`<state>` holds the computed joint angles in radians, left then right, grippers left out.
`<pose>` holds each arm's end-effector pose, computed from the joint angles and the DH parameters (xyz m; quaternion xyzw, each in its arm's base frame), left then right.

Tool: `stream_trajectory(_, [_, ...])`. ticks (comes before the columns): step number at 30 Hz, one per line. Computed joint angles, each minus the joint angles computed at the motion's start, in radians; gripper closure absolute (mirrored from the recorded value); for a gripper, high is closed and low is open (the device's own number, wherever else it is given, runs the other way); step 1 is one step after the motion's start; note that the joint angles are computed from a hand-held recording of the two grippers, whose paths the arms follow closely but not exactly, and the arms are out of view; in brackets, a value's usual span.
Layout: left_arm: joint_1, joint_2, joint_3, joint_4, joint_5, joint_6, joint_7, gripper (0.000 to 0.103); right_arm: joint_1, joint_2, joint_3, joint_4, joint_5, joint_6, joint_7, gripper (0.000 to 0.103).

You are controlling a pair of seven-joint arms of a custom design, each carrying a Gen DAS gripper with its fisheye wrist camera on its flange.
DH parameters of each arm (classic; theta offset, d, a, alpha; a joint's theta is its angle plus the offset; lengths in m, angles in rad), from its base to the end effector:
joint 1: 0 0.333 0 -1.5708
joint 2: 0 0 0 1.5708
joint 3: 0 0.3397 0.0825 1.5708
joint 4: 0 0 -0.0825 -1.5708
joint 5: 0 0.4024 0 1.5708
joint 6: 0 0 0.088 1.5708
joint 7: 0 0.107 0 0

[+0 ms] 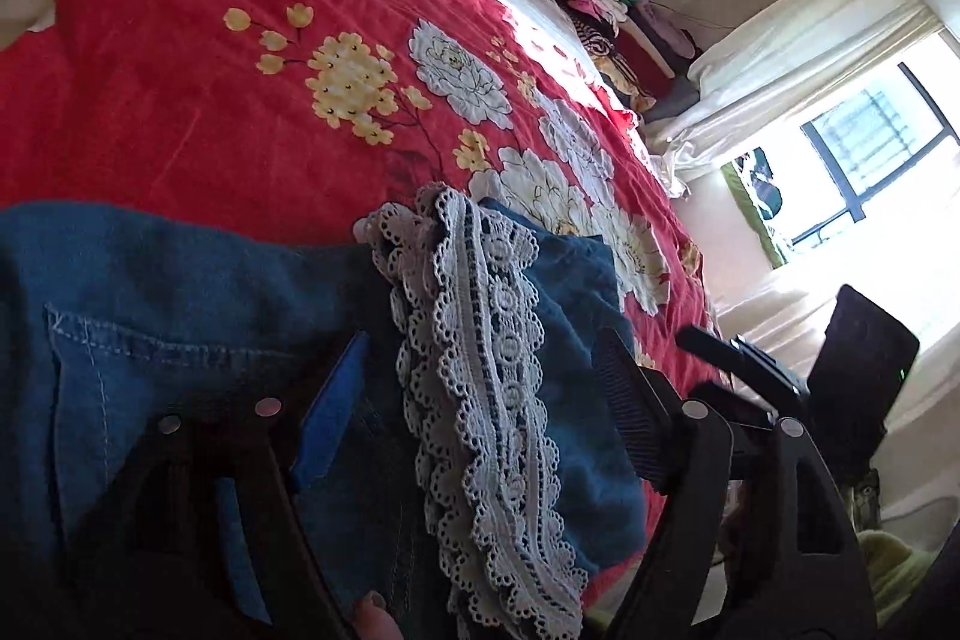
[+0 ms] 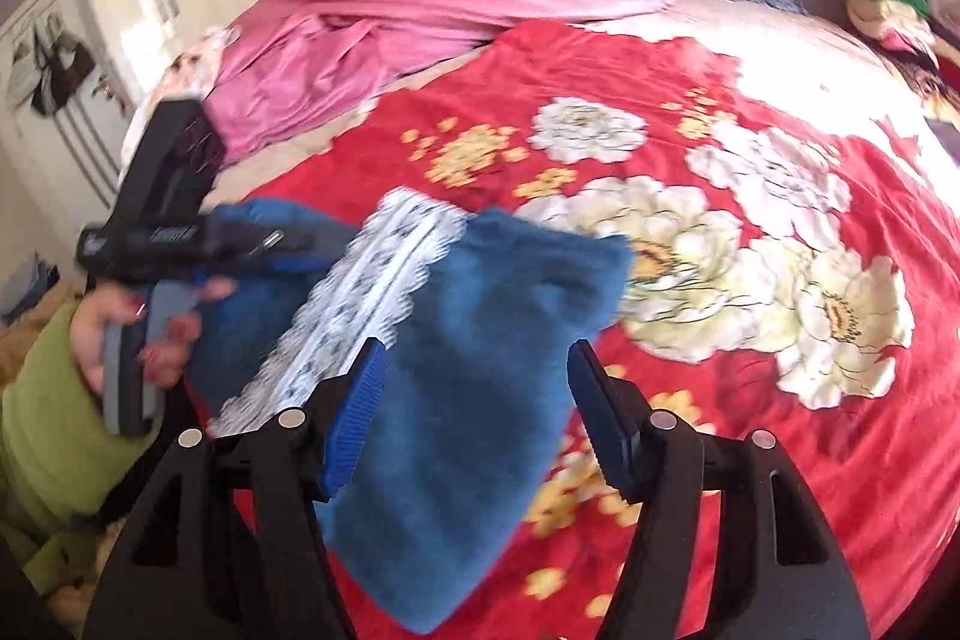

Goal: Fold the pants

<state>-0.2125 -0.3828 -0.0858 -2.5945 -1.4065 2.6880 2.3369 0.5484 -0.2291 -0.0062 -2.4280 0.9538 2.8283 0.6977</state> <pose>0.4227 -0.0971 0.4285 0.6688 -0.5978 0.4393 0.0487 0.4487 0.2219 0.4608 -0.8132 0.4361 -0.0665 0.3796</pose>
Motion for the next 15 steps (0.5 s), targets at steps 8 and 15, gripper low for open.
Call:
stream_trajectory(8, [-0.023, -0.096, -0.127, -0.114, 0.350, 0.101, -0.300, 0.035, -0.136, 0.234, -0.007, 0.241, -0.001, -0.252, 0.052, 0.060])
stream_trajectory(15, [0.010, -0.124, -0.218, -0.170, 0.646, 0.137, -0.522, 0.035, -0.203, 0.253, 0.085, 0.270, -0.010, -0.229, -0.021, 0.090])
